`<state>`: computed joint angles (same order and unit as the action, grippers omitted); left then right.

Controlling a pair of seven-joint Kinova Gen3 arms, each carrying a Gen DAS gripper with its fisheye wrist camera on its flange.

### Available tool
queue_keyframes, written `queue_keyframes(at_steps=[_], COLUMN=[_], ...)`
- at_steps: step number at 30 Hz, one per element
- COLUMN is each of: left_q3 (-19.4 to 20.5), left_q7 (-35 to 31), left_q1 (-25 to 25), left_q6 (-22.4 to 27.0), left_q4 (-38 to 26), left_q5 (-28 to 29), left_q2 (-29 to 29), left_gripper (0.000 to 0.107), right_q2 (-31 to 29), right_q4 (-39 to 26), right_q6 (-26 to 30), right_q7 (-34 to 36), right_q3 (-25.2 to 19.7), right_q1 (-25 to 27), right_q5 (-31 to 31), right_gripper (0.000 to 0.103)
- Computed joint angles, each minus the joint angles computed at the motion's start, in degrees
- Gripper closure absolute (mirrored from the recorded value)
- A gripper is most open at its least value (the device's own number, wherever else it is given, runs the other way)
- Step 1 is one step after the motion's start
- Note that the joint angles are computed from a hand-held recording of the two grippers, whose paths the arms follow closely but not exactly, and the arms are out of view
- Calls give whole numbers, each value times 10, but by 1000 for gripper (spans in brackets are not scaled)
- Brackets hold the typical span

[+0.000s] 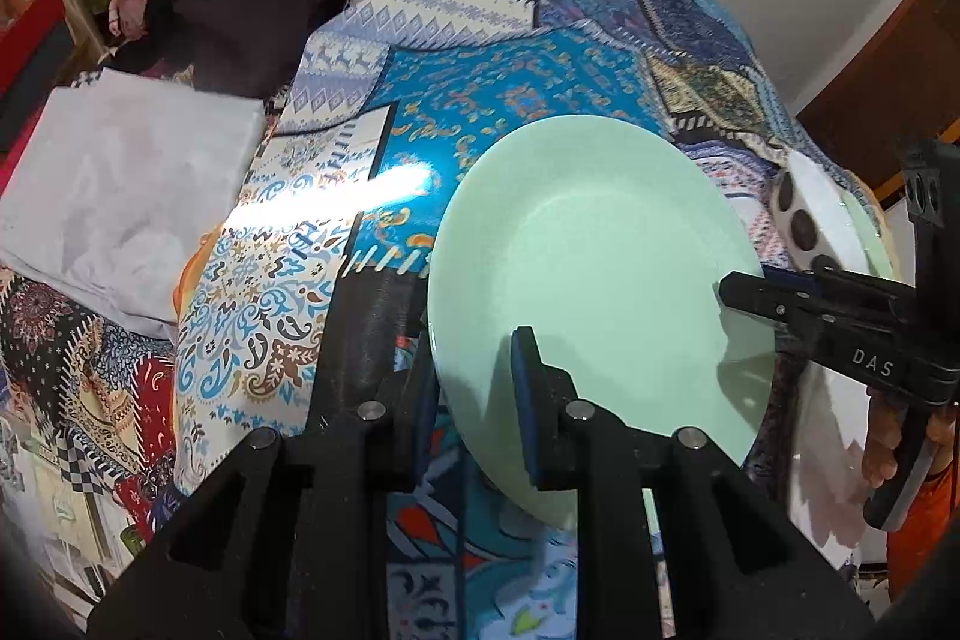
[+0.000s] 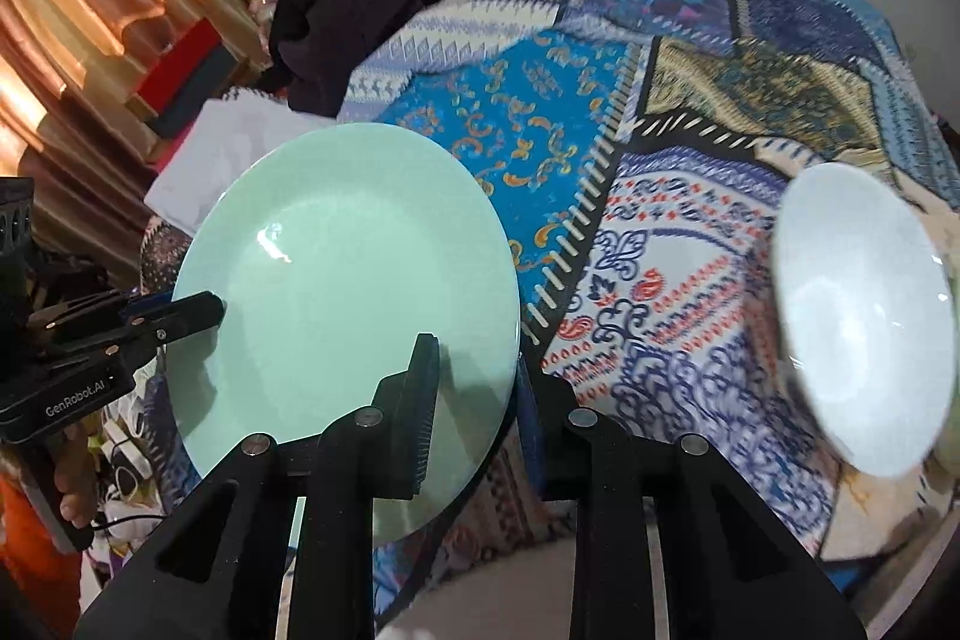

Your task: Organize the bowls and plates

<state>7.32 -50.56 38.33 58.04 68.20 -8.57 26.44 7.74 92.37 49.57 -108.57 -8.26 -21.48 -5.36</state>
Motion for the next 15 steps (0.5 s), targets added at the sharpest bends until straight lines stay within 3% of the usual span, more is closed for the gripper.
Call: queue_keyframes(at_steps=[15], left_q3=[5], left_q7=[41], left_q1=[67], left_q6=[38], left_q4=[-47], left_q5=[-52], left_q2=[-26], left_gripper=[86], right_q2=[-100], right_q4=[50], right_q6=[-2], right_q7=[-38], right_q3=[-6], right_q1=[7], right_q5=[30], right_gripper=[81])
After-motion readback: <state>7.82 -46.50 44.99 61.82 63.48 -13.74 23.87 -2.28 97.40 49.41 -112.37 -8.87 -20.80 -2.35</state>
